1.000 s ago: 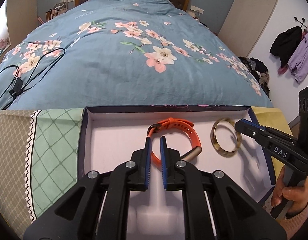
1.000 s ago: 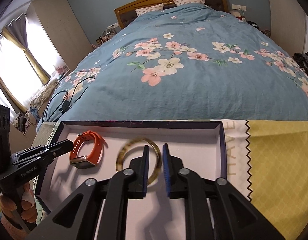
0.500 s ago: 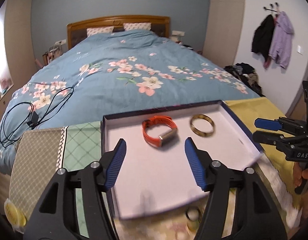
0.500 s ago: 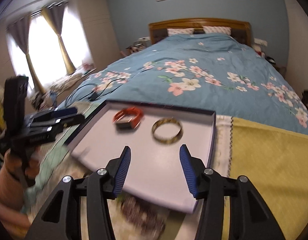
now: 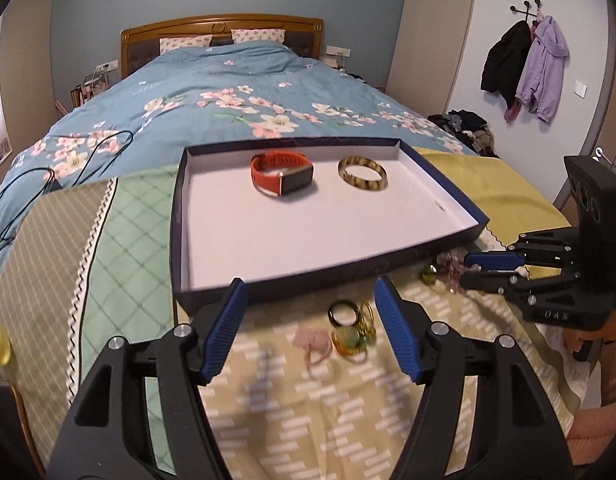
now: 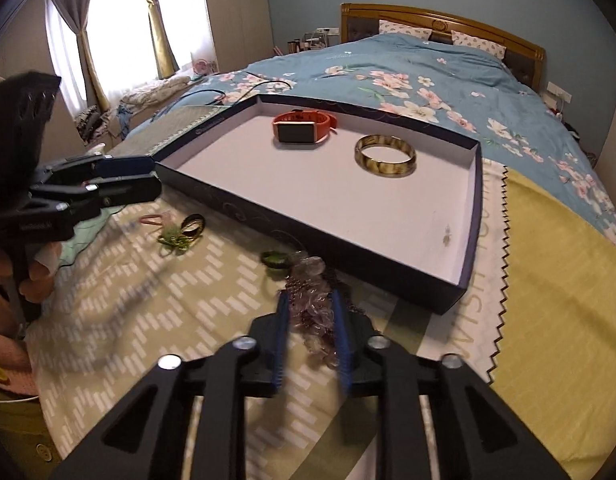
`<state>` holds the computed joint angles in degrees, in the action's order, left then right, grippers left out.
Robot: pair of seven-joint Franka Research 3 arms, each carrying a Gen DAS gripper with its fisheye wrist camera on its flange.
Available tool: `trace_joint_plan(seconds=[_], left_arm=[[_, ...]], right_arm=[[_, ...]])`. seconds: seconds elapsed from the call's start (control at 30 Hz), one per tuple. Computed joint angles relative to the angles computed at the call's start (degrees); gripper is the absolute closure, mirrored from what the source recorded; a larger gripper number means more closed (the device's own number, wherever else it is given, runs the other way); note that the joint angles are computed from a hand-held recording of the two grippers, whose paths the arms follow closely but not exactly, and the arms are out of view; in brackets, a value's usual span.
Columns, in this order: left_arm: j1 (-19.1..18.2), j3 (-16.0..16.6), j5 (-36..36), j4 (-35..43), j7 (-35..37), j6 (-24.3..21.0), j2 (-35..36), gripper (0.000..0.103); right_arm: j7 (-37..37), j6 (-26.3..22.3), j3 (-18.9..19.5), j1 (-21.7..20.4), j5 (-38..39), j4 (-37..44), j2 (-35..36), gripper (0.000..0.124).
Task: Organize jewelry
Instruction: 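Lift both open tools away from the box toward the remaining jewelry, then grasp the pink hair clip with the left tool while the right tool grasps the crystal bracelet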
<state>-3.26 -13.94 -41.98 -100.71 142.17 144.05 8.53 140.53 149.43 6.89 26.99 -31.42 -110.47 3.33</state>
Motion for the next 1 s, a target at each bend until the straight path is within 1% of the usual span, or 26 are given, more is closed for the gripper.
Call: trace_joint_plan(seconds=[0.03, 0.07, 0.13, 0.3, 0.33, 0.37, 0.53, 0.63, 0.73, 0.8, 0.87, 1.0], left_arm=[[0.07, 0.02, -0.14, -0.46, 0.13, 0.04, -0.28, 0.038], [0.14, 0.06, -0.34, -0.9, 0.4, -0.11, -0.56, 0.038], [0.26, 0.22, -0.93, -1.29, 0.99, -0.75, -0.86, 0.038], [0.25, 0.67, -2.08, -2.03, 1.92, -2.29, -1.45, 0.038], [0.2, 0.73, -2.27, -2.34, 2.15, -2.36, -1.69, 0.038], [0.18, 0.82, -2.54, -2.7, 2.53, -2.49, -1.96, 0.038], [-0.07, 1.35, -2.92, -3.0, 2.36, -3.25, -2.3, 0.037], [-0.11, 1.53, -3.56, -3.32, 2.63, -3.41, -2.57, 0.037], [-0.12, 1.73, -3.99, -3.48, 3.11, -3.81, -2.8, 0.038], [-0.17, 1.81, -4.19, -3.58, 3.49, -4.0, -2.94, 0.038], [-0.24, 1.89, -4.15, -3.65, 3.66, -4.27, -3.03, 0.038], [-0.43, 1.99, -3.76, -3.76, 4.22, -4.71, -3.09, 0.039]], right_arm=[[0.03, 0.11, 0.09, 0.09, -0.03, -0.36, -0.4, 0.112], [-0.14, 0.31, 0.17, 0.05, 0.22, -0.5, -0.56, 0.116], [-0.96, 1.89, 0.49, -0.07, 1.89, -1.85, -1.64, 0.116], [-1.15, 3.07, 1.81, -0.03, 3.49, -3.93, -3.02, 0.116], [-0.7, 4.05, 1.97, -0.04, 3.74, -4.53, -3.41, 0.116], [-0.64, 6.53, 1.95, -0.26, 5.02, -5.73, -4.13, 0.116], [11.77, 12.88, 3.02, -3.45, -3.58, -8.35, -7.36, 0.116], [15.9, 17.12, 3.8, -5.57, -5.6, -9.15, -8.17, 0.116], [19.38, 17.89, 5.1, -7.26, -9.11, -8.2, -8.35, 0.116], [20.05, 19.71, 5.28, -7.84, -9.81, -8.26, -8.65, 0.116], [20.92, 20.41, 5.7, -8.48, -10.79, -7.82, -8.62, 0.116], [20.58, 20.56, 6.1, -8.49, -11.1, -7.02, -8.16, 0.116]])
